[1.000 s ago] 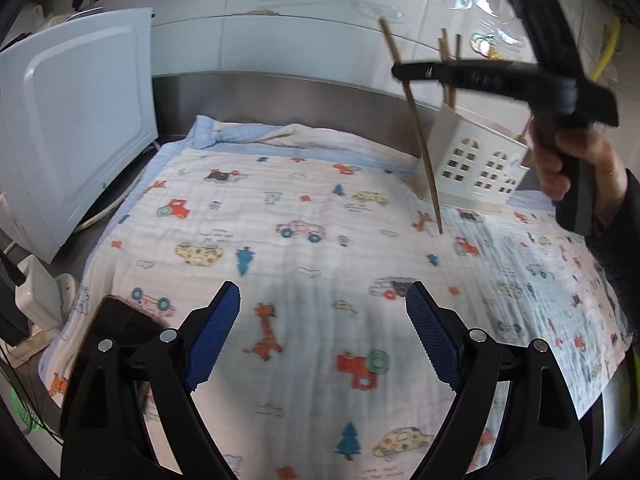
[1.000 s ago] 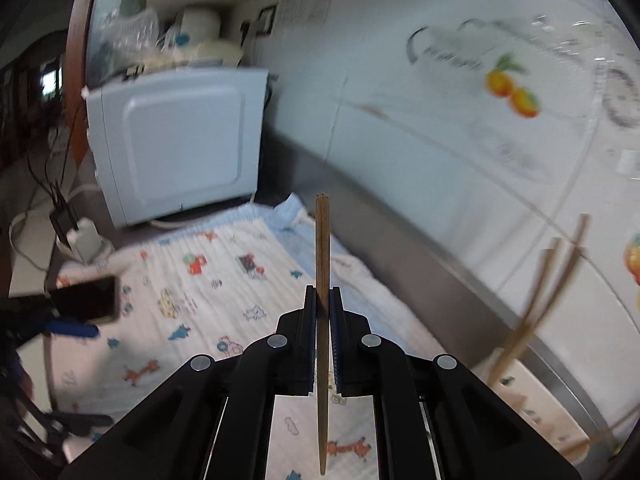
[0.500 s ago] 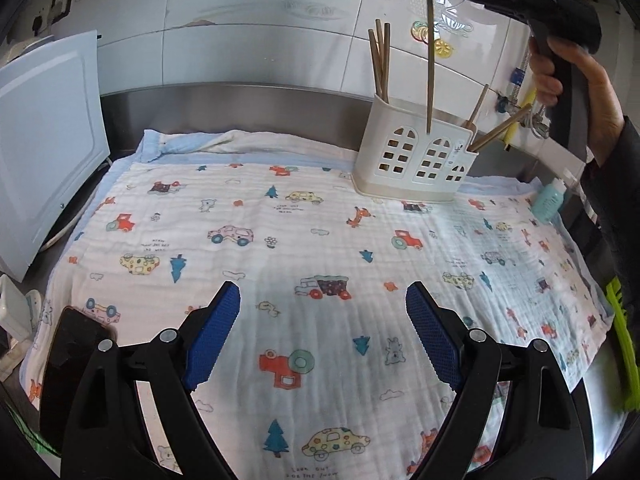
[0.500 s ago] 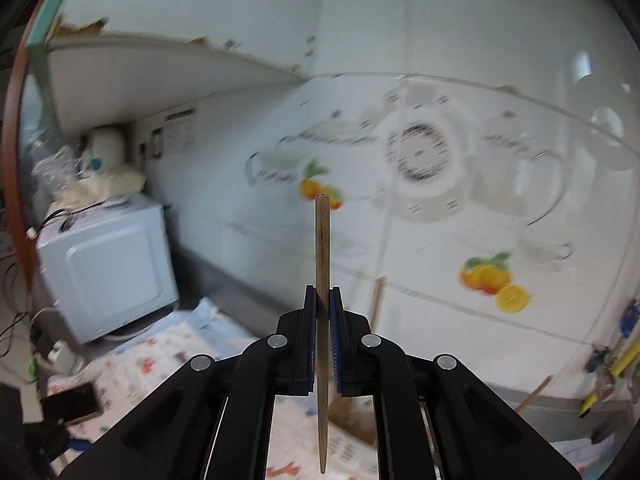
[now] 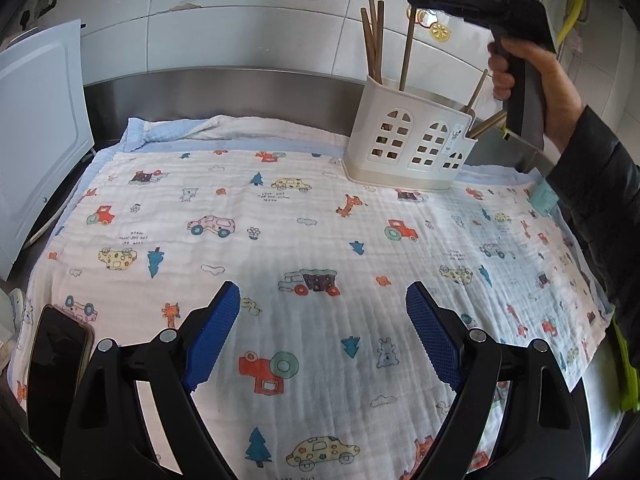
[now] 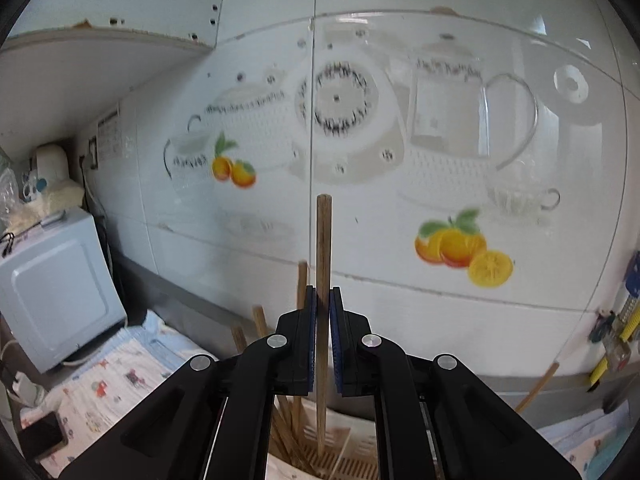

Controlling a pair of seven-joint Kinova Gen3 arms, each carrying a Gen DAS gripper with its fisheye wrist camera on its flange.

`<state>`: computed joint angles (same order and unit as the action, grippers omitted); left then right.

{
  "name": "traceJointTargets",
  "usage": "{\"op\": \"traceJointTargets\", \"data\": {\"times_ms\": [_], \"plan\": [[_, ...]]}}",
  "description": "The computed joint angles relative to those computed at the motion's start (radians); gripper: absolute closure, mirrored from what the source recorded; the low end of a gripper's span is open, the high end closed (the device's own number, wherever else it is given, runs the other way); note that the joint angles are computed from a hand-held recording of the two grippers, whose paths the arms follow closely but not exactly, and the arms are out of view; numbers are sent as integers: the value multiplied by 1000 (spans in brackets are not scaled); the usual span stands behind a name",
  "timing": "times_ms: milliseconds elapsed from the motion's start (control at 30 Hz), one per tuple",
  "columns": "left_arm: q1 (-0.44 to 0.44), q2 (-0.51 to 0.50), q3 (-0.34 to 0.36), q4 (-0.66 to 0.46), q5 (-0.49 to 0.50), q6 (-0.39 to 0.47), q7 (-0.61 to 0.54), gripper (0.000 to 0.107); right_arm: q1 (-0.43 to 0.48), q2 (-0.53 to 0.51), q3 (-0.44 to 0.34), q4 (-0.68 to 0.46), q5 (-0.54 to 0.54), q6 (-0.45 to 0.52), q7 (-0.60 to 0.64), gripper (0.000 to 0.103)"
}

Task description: Organize utensils

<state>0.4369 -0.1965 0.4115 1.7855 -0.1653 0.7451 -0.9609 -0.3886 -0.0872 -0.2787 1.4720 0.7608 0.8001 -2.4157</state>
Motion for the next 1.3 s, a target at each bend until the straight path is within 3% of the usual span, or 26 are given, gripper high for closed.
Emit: {"op": "traceJointTargets", "data": {"times_ms": [133,333,400,467,533,667,767,833,1100,1300], "plan": [[-1,0,1,-4,-3,-9,1,23,-4,-20,-13,15,-10,38,15,95],[-8,3,33,-29,-68,-5,23,23,3,-98,-87,37,-10,130,-5,78],[-6,0,37,-33,-79,-5,25,23,9,-134,-115,53,-34,161,-8,70],[-16,2,66,-42,-121,13,57,23,26,-179,-164,80,-51,199,-37,54],[-5,-2,58,-43,-116,13,52,23,48,-223,-219,105,-71,243,-72,49],[-1,-20,62,-37,-115,14,57,23,105,-313,-330,156,-123,320,-143,26],[-23,-29,115,-40,-165,39,106,22,168,-381,-417,191,-156,369,-194,14],[-29,-34,135,-41,-187,49,129,20,213,-422,-476,206,-188,416,-213,12],[-45,-57,210,-41,-257,58,191,17,346,-550,-576,223,-355,507,-205,7],[-64,-84,240,-33,-253,55,199,14,406,-635,-580,245,-471,508,-182,7]]}}
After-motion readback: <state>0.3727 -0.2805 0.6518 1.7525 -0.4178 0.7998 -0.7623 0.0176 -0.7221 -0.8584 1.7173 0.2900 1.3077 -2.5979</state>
